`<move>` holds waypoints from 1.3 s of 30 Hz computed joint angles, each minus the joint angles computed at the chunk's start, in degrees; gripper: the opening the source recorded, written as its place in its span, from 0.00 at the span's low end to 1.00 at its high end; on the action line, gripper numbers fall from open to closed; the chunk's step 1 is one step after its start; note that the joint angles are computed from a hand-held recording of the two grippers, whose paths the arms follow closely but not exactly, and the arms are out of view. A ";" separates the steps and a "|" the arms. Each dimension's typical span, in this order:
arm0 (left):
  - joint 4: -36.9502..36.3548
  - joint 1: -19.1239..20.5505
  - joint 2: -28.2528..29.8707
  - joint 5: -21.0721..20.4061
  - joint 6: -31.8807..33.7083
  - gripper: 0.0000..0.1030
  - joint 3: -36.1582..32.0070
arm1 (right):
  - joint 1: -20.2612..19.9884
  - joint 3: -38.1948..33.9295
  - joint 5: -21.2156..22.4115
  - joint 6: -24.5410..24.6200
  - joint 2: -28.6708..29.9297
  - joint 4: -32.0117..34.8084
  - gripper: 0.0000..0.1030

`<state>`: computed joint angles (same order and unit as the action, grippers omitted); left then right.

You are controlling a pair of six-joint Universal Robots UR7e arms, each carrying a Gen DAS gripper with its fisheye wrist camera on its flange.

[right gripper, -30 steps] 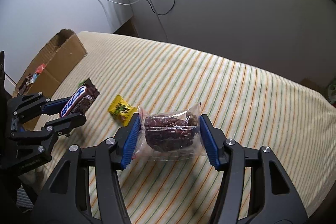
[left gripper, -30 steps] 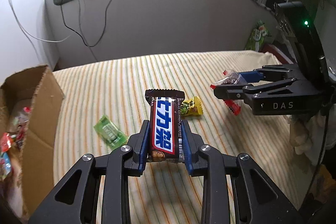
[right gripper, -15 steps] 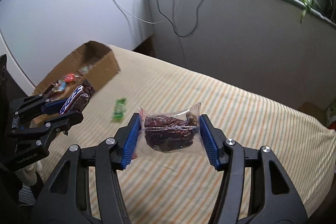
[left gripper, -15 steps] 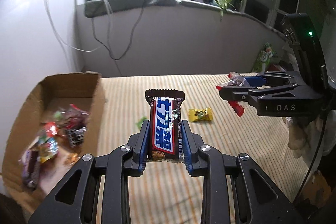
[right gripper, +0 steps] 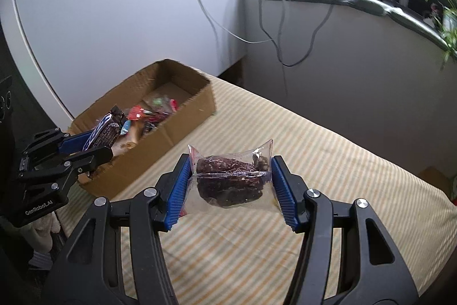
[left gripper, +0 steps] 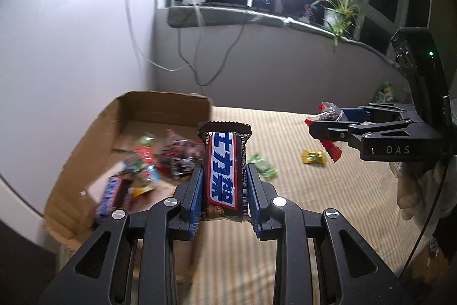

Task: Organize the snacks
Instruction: 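Carry the chocolate bar and dark candy bag in both grippers over the box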

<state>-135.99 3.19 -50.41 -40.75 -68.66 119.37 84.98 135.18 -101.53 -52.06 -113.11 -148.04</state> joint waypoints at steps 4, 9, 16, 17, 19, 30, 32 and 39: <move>4.61 -0.97 -2.61 0.90 -4.33 0.26 1.63 | 3.04 0.63 -0.81 1.28 1.91 -0.88 0.57; 8.96 -1.85 -5.56 1.39 -9.11 0.26 3.64 | 6.41 1.16 -2.08 2.44 4.73 -2.61 0.57; 13.63 -2.55 -9.19 1.75 -14.09 0.26 5.93 | 10.43 1.09 -3.62 4.04 9.22 -4.96 0.57; 14.47 -2.60 -9.62 1.72 -14.79 0.26 6.15 | 11.00 1.04 -3.84 4.32 10.13 -5.49 0.57; 15.28 -2.66 -10.50 1.67 -15.96 0.26 6.82 | 11.64 1.06 -4.04 4.73 11.29 -6.22 0.57; 16.86 -1.34 -12.80 2.28 -17.33 0.26 8.11 | 14.43 -0.92 -5.44 7.01 20.19 -10.68 0.57; 16.36 -0.74 -12.73 2.50 -16.53 0.26 8.01 | 14.77 -1.40 -5.68 7.26 21.83 -11.67 0.57; 14.62 0.99 -12.02 3.31 -14.04 0.26 7.32 | 15.05 -3.41 -6.49 8.11 26.32 -13.05 0.57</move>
<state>-121.37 4.18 -62.43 -37.44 -82.70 126.69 100.02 131.77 -108.02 -43.95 -86.79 -161.09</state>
